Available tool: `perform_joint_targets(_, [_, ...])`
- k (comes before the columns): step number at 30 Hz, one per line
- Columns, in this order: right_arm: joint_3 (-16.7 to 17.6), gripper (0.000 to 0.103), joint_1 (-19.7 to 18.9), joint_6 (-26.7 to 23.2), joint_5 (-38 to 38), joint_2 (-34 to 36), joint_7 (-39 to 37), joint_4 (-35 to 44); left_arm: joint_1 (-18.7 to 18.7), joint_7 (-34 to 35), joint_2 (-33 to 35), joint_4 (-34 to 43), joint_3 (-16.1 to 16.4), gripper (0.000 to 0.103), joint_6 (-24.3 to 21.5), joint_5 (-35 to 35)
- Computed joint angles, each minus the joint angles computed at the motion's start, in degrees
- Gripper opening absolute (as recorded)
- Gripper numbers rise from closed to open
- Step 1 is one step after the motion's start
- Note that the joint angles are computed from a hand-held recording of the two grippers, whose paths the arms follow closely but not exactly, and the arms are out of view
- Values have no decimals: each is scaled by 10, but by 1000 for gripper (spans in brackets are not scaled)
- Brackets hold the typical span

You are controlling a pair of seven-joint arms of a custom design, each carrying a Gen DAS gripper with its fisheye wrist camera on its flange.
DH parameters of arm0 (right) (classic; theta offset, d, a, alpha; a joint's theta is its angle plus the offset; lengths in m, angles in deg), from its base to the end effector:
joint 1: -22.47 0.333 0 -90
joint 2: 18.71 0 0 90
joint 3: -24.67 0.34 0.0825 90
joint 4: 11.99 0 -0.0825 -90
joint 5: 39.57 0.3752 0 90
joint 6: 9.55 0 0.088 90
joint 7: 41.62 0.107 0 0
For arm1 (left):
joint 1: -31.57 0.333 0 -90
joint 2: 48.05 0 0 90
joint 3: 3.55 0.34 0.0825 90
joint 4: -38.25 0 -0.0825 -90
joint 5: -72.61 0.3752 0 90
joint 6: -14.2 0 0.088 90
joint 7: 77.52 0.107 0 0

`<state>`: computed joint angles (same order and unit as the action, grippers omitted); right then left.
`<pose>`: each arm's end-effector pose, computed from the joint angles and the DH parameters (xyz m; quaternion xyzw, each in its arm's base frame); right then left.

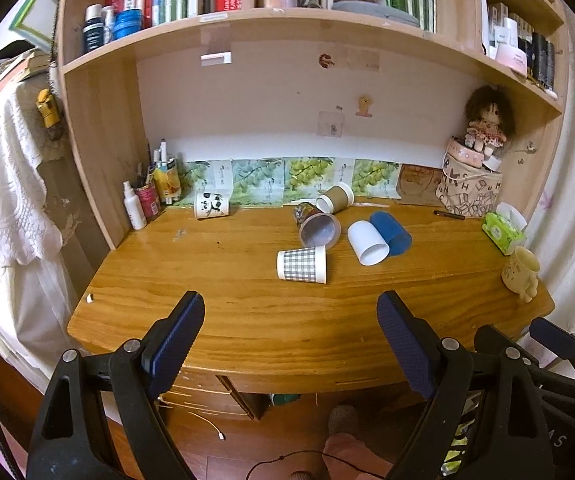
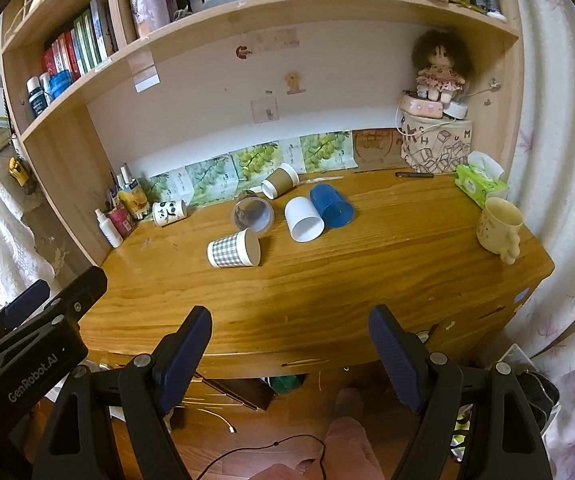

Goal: Flip cup upright
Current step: 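Move the left tool toward the white plastic cup lying on its side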

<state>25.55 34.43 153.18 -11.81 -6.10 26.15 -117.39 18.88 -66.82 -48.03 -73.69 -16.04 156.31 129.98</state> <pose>0.6488 0.1220 0.5239 -0.7108 0.5786 -0.1815 0.3565 0.5332 -0.2541 0.5593 -0.7169 0.5360 -0.2746 0.3513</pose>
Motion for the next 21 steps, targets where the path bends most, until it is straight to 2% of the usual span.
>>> perform_joint_targets(10, [-5,81,-8,-67,-12,88,22,125,-9,48,76,87,15,90,-27,-4])
perform_joint_targets(16, [-4,81,-19,-127,-19,168,34,251,-21,90,132,163,30,90,-55,-25])
perform_joint_targets(21, [-4,81,-28,-208,-36,253,56,396,-30,129,184,239,44,90,-82,-54])
